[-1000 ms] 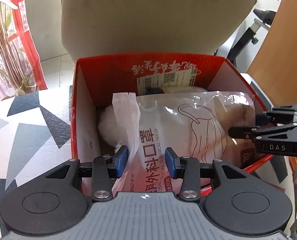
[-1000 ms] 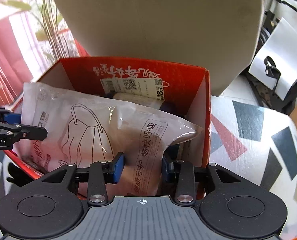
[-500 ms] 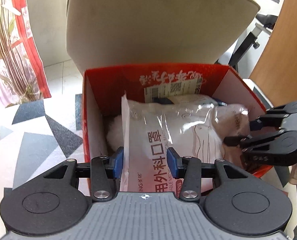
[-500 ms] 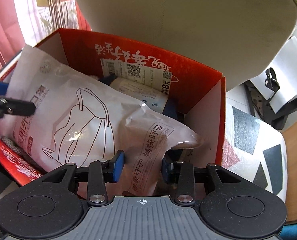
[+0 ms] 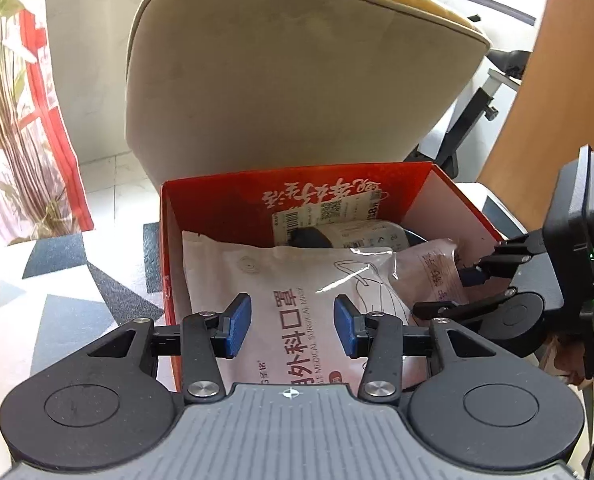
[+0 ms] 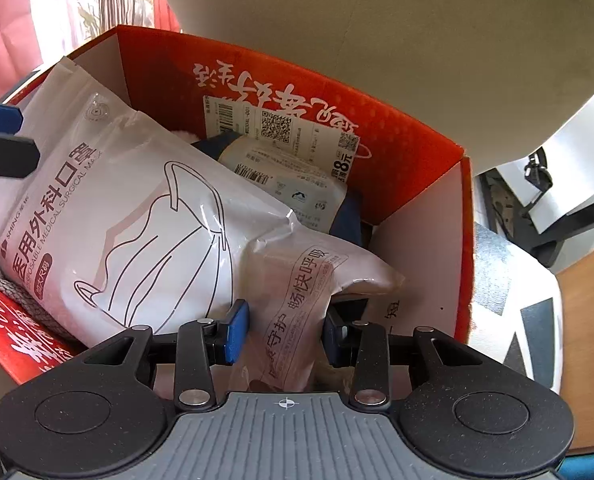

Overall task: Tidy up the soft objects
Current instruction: 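Lower the mask bag into the box and open both tools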

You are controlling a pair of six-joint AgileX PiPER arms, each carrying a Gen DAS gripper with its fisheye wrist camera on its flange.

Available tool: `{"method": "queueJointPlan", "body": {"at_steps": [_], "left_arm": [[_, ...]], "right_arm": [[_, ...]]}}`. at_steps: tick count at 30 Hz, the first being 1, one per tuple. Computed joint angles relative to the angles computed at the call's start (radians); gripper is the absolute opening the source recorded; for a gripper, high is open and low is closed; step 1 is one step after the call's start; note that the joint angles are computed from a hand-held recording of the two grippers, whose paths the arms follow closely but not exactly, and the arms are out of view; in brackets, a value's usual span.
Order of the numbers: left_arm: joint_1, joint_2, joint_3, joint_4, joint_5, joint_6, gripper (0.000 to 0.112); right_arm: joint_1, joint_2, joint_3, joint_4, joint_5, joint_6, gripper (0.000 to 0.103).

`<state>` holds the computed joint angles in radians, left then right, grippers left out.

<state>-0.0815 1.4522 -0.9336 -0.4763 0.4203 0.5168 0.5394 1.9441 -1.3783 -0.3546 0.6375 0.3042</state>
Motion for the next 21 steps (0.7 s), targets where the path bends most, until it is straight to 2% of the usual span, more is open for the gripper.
{"method": "queueJointPlan", "body": {"at_steps": [7,12,16,18,21], "left_arm": [[-0.003,-0.054,0.027,0.052,-0.014,-0.044,0.049],[0.001,-0.097,0.054,0.098,-0.016,-0.085,0.051],[0.011,-0.135,0.081,0.112,-0.019,-0.098,0.053],[0.024,-0.155,0.097,0.098,-0.019,-0.086,0.055],[0.056,-0.197,0.127,0.037,-0.013,-0.026,0.064]], "right_arm": [[0.031,-0.072,0.055,-0.119,0.005,0.134,0.048],[0.056,-0.168,0.150,-0.217,-0.040,0.264,0.070],[0.067,-0.245,0.210,-0.255,-0.064,0.332,0.078],[0.073,-0.283,0.245,-0.282,-0.088,0.382,0.089],[0.078,-0.356,0.319,-0.334,-0.150,0.479,0.100]]}}
